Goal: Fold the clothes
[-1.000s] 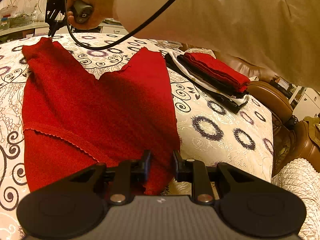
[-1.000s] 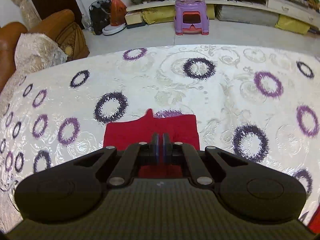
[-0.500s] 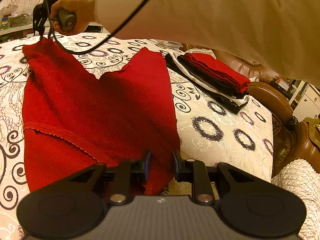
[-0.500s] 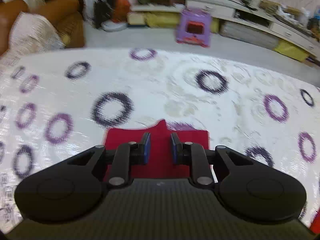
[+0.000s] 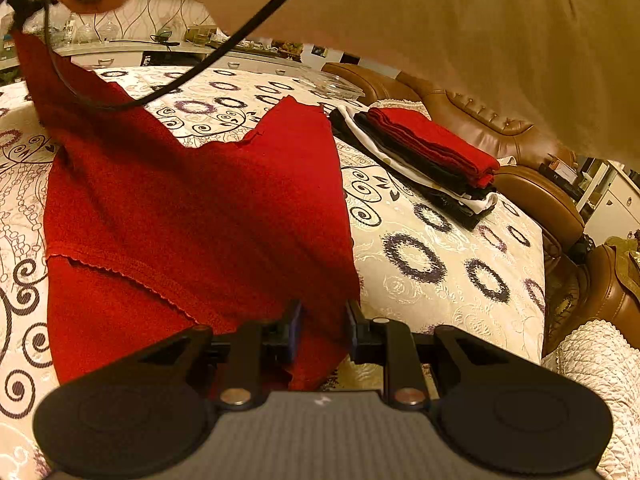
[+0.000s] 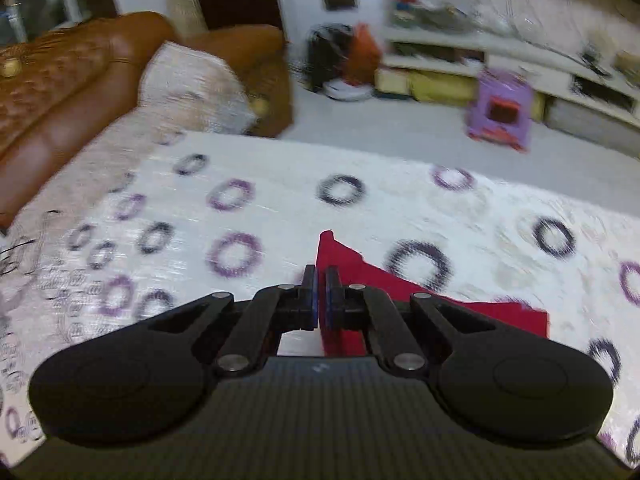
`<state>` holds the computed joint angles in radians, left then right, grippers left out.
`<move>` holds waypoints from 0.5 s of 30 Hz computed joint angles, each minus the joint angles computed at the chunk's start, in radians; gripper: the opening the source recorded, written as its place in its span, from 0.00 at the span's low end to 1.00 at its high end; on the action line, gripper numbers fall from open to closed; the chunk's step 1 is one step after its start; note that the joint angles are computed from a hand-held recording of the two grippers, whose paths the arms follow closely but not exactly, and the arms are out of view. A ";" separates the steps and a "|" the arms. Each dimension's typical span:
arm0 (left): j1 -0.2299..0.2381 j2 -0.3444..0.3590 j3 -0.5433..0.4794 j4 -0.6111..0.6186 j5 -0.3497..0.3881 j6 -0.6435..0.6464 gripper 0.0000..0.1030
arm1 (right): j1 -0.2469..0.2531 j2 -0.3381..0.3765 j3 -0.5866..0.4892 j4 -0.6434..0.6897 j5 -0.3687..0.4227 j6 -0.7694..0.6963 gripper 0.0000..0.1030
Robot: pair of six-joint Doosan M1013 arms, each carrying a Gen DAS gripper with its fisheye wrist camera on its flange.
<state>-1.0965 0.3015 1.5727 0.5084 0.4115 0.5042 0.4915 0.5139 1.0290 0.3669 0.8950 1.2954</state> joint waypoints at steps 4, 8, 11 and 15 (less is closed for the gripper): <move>-0.001 0.001 0.001 0.011 -0.003 -0.012 0.25 | -0.002 -0.006 -0.009 0.060 0.016 -0.034 0.05; 0.000 0.000 0.003 0.014 -0.007 -0.015 0.25 | -0.007 -0.003 -0.021 0.064 0.015 -0.020 0.05; 0.000 0.000 0.005 0.019 -0.012 -0.021 0.25 | -0.019 -0.003 -0.016 0.069 0.008 -0.006 0.05; 0.000 -0.001 0.006 0.023 -0.013 -0.024 0.25 | -0.037 0.004 -0.014 -0.039 -0.026 0.076 0.05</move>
